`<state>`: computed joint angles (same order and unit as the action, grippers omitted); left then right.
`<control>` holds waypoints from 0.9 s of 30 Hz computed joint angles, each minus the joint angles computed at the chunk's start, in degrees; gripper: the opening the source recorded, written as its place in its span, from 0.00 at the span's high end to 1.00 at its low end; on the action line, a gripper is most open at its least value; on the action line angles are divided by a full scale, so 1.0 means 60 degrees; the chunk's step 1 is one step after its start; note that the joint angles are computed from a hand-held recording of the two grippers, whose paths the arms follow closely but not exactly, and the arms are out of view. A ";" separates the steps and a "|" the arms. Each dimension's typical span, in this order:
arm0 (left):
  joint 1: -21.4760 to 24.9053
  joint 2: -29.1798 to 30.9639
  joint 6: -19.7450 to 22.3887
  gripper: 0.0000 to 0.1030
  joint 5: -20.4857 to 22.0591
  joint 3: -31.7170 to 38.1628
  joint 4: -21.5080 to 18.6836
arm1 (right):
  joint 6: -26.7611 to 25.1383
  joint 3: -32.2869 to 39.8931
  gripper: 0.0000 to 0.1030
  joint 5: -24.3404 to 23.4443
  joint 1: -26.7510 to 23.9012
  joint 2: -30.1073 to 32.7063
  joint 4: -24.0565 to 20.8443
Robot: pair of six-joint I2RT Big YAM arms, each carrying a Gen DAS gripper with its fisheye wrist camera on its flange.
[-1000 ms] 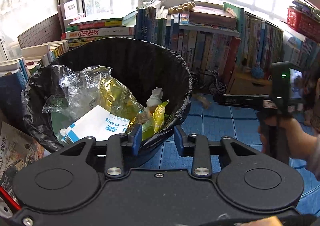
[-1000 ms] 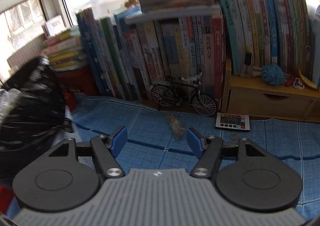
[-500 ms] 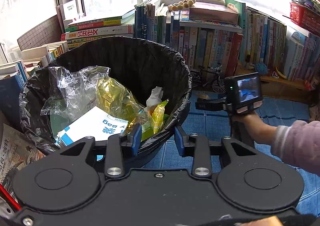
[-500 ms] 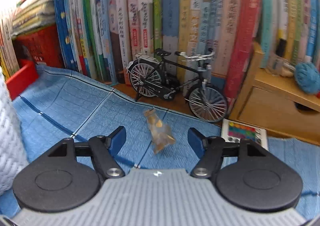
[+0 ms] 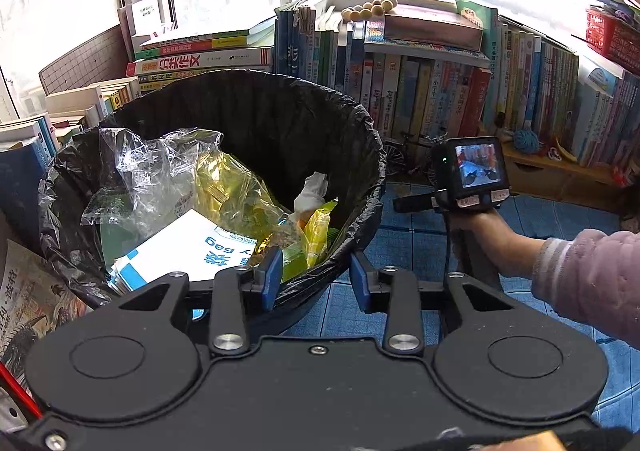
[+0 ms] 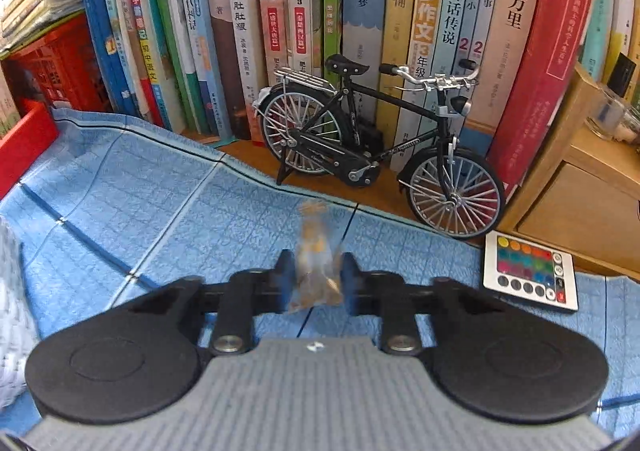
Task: Collect trash
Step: 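Move the right tool back to the bedspread toward the clear snack wrapper, then grasp the clear snack wrapper with the right tool and lift it, then carry the snack wrapper over the bin and open the right tool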
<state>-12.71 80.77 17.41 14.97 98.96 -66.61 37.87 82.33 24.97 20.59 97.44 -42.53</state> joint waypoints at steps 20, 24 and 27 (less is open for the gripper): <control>0.0093 -0.0051 -0.0153 0.67 0.0177 -0.0051 -0.0022 | 0.0594 -0.0122 0.71 0.1081 0.1594 -0.2436 -0.0303; 0.0166 -0.0019 -0.0127 0.67 0.0335 0.0011 -0.0122 | 0.0544 0.0329 0.71 0.1435 0.2106 -0.2709 -0.0768; 0.0221 -0.0032 -0.0082 0.67 0.0457 -0.0015 -0.0115 | 0.0489 0.0661 0.70 0.1571 0.2441 -0.2831 -0.0989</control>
<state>-11.38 80.58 16.92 17.71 98.88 -67.30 40.80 86.30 34.39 35.23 80.45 -48.46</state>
